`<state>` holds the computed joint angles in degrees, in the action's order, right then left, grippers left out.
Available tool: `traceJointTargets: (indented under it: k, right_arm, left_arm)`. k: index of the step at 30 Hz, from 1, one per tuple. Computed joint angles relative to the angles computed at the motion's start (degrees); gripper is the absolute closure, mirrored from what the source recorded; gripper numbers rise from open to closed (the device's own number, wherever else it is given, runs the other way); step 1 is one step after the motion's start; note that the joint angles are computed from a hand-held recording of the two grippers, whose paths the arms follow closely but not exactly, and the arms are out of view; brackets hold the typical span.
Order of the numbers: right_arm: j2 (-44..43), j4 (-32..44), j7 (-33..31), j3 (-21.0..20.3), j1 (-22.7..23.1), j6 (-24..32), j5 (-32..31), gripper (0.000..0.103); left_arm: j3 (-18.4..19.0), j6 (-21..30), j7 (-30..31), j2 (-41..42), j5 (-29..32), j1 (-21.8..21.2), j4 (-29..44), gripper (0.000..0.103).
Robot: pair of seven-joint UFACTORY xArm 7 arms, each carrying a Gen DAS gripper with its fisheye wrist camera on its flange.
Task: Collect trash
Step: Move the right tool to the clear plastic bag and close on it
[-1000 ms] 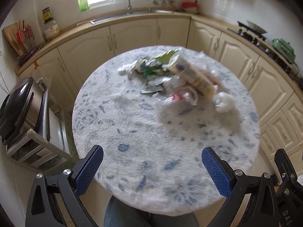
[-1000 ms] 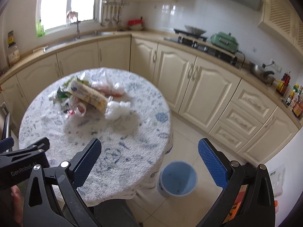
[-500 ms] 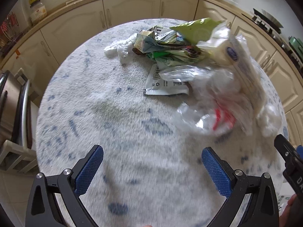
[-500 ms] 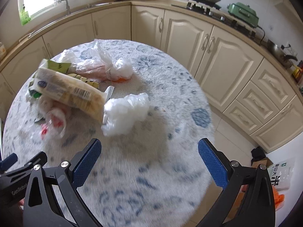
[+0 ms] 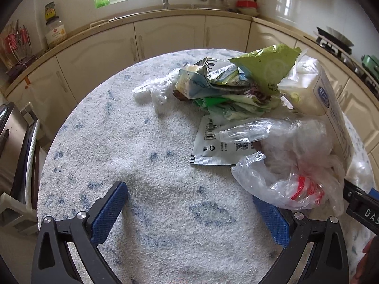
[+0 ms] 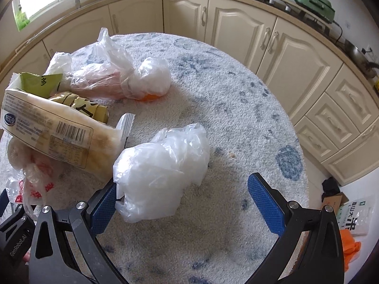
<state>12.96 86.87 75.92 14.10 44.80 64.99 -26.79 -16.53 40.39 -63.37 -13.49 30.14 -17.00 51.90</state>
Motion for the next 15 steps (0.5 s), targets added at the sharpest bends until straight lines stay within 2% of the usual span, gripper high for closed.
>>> traceJointTargets:
  k: [5, 7, 8, 11, 12, 15]
  right_arm:
    - [-1.17, -2.1, 1.44, 0.06, -0.12, -2.03, -1.75, 0.004]
    - [-1.38, -2.45, 2.01, 0.06, -0.06, -2.46, -2.84, 0.013]
    - [-1.44, -2.45, 2.17, 0.1, -0.02, -2.46, -3.25, 0.016]
    - [-1.91, -2.82, 1.77, 0.32, -0.14, -3.2, -3.89, 0.035]
    - [-1.92, -2.78, 1.66, 0.35, -0.17, -3.29, -4.15, 0.046]
    - [-2.08, -3.15, 1.27, 0.44, -0.39, -4.15, -4.34, 0.049]
  left_arm:
    - [0.2, -0.48, 0.14, 0.38, 0.36, 0.06, -0.11, 0.001]
    - [1.16, -0.52, 0.3, 0.34, 0.55, -0.76, -0.58, 0.001]
    - [-0.29, 1.97, 0.64, -1.16, -1.12, -0.79, -0.18, 0.001]
    - [0.09, 4.42, 3.33, -2.46, -3.76, -1.5, -0.32, 0.002]
    - [0.13, 4.95, 4.0, -2.98, -4.61, -1.61, -0.49, 0.002]
    - [1.02, 3.47, 6.12, -5.12, -7.53, -1.57, -1.86, 0.002]
